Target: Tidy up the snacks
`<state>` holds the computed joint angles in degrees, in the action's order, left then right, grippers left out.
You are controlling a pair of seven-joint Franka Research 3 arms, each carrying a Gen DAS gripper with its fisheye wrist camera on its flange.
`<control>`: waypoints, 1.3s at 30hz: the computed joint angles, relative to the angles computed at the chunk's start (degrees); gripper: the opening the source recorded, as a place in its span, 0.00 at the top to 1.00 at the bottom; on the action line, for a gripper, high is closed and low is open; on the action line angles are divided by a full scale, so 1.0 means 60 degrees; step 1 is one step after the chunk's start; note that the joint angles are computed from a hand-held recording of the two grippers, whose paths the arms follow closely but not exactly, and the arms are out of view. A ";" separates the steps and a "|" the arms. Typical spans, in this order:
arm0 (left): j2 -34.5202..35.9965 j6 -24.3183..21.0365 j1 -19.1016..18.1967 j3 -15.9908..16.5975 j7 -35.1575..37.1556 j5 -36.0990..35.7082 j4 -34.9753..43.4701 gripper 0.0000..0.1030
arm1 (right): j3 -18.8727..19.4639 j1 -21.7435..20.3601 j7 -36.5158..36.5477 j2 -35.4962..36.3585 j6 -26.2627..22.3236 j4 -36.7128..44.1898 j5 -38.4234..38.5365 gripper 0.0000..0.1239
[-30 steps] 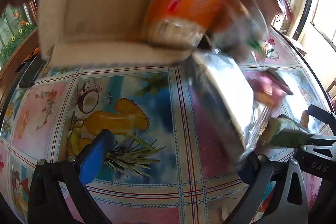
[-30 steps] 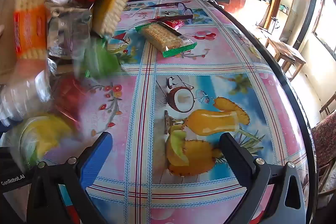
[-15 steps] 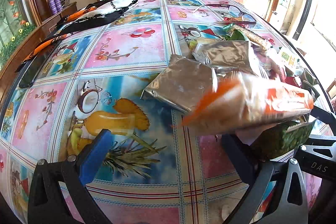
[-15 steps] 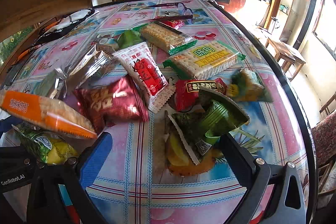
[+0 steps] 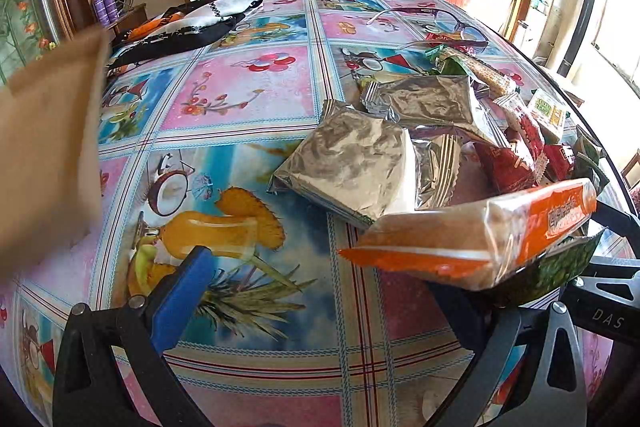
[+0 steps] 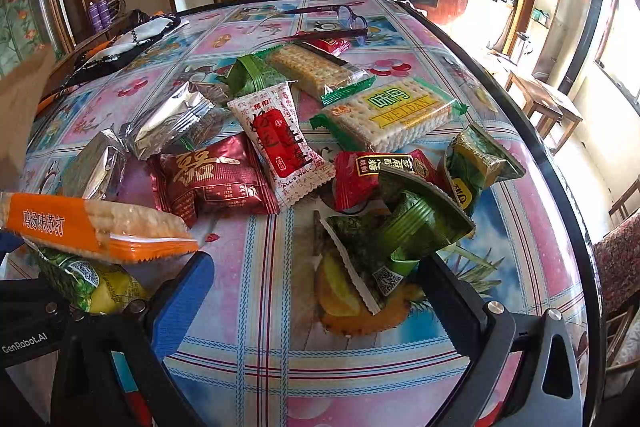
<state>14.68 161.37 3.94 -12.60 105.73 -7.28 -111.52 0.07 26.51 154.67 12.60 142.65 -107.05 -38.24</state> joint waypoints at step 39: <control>-0.0182 -0.0034 0.0076 -0.0289 0.0697 -0.0410 -0.0212 0.00 | -0.0007 0.0032 0.0090 0.0007 -0.0059 0.0023 -0.0011 0.18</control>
<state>13.59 161.16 4.39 -14.33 109.92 -9.74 -112.79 0.02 26.71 155.21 12.64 142.30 -106.91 -38.30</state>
